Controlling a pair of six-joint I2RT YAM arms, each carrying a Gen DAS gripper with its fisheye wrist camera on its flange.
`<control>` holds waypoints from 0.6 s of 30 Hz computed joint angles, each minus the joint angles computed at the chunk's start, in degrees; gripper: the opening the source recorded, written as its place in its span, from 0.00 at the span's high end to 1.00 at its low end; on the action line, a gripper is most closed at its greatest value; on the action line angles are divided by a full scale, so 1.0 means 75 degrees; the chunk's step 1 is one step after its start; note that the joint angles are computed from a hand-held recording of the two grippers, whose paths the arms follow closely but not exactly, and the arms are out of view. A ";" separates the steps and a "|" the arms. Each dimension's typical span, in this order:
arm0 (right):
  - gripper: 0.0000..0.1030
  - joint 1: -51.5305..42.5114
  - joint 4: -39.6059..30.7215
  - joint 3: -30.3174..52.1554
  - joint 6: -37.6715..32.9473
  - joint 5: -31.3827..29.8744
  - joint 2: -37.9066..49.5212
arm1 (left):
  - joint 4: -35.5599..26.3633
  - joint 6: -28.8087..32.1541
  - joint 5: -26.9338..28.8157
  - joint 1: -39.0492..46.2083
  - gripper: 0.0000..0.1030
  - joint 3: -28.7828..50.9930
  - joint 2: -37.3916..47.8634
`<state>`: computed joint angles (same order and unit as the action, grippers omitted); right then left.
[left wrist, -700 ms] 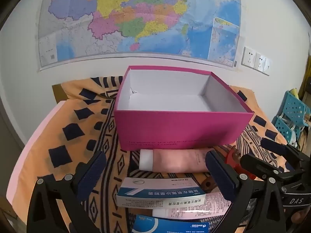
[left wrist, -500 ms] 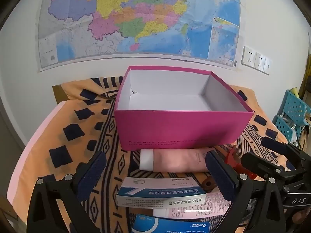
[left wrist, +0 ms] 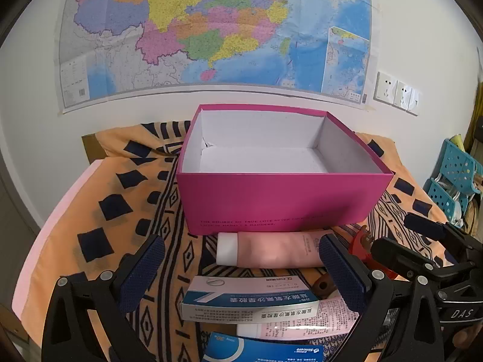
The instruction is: Organize rigid objects
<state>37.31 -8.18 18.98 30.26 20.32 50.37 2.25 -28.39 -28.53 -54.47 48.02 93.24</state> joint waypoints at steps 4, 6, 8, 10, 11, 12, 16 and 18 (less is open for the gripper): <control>0.03 -0.0057 0.0027 -0.0003 -0.0039 -0.0063 0.0002 | -0.0007 0.0004 0.0000 0.0009 0.00 0.0006 0.0000; 0.03 -0.0029 0.0033 -0.0018 -0.0008 -0.0023 0.0001 | -0.0011 0.0000 -0.0003 0.0032 0.00 0.0004 -0.0009; 0.03 -0.0058 0.0018 0.0001 0.0011 -0.0089 0.0001 | -0.0006 0.0002 0.0001 0.0043 0.00 -0.0005 -0.0017; 0.03 -0.0079 0.0033 -0.0002 0.0001 -0.0107 -0.0006 | 0.0010 0.0011 -0.0010 0.0038 0.00 -0.0013 -0.0009; 0.03 -0.0098 0.0027 -0.0006 -0.0023 -0.0141 -0.0014 | 0.0010 0.0011 -0.0010 0.0038 0.00 -0.0013 -0.0009; 0.03 -0.0096 0.0028 0.0016 -0.0018 -0.0137 0.0022 | 0.0014 0.0011 -0.0003 0.0047 0.00 -0.0020 -0.0019; 0.03 -0.0103 0.0050 -0.0035 0.0005 -0.0173 -0.0036 | 0.0003 -0.0005 -0.0019 0.0033 0.00 -0.0007 -0.0009; 0.03 -0.0106 0.0049 -0.0028 -0.0004 -0.0181 -0.0030 | -0.0002 0.0001 -0.0012 0.0035 0.00 -0.0002 -0.0010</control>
